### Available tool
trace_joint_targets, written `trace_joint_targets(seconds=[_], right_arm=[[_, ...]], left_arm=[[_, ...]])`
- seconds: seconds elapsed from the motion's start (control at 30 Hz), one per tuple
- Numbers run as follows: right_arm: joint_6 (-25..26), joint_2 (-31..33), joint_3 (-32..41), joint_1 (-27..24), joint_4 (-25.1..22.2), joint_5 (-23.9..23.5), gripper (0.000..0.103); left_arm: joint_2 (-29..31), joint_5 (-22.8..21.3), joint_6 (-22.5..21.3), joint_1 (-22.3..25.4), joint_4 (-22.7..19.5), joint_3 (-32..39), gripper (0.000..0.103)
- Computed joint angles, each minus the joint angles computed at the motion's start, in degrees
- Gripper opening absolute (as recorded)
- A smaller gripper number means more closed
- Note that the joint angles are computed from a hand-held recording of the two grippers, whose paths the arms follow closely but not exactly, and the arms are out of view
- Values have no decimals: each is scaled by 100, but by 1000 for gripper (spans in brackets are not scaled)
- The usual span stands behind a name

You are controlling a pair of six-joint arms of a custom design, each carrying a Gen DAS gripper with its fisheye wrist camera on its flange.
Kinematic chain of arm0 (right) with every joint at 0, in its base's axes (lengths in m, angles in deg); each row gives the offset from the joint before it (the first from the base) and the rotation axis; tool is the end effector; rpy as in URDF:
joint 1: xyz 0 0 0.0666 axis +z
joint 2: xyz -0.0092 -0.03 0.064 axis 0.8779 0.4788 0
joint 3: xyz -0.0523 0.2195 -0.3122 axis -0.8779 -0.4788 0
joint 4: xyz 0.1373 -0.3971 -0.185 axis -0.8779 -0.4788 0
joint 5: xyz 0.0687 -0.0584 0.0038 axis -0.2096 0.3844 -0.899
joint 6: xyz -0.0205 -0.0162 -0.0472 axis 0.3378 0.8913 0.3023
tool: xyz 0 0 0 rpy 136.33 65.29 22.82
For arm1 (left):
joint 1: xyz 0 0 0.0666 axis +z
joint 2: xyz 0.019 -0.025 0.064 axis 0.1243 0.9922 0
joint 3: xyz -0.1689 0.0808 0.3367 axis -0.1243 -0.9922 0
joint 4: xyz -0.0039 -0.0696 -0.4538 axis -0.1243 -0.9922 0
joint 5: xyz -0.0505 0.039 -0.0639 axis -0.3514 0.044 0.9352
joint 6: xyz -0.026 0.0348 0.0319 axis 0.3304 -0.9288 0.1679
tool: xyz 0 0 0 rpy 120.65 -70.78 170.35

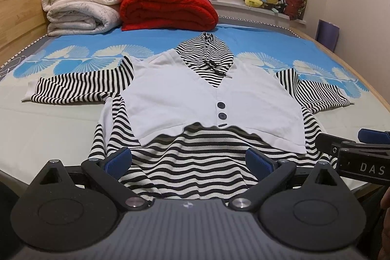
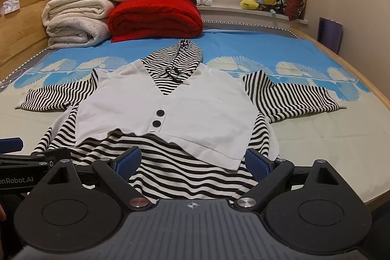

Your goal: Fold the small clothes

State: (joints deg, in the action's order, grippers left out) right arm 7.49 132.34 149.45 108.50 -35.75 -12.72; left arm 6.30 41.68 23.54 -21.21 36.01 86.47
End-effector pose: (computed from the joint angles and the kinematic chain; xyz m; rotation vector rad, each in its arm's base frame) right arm 0.3292 0.3247 0.3739 -0.0606 2.1951 0.0488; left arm 0.3652 -0.1837 0.3385 -0.0437 2.2677 -0.0542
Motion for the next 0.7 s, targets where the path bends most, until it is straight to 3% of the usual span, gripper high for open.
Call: trace_joint_targets(seconds=[0.17,0.33,0.53,0.7], right_arm=[[59,1,-25,-2,40,66,92],[71,73,105,21,-301,153,92],[23,38,27,4,-72,79,92],[34,13,42,19,-115,225,92]], left_arm=[[8,-45,-45,-5,-14,7,101],[0,-6,7,-6,24,-4,101],[-3,27,49,-1,12,1,101],[73,-211,3,-94,-120,89,93]])
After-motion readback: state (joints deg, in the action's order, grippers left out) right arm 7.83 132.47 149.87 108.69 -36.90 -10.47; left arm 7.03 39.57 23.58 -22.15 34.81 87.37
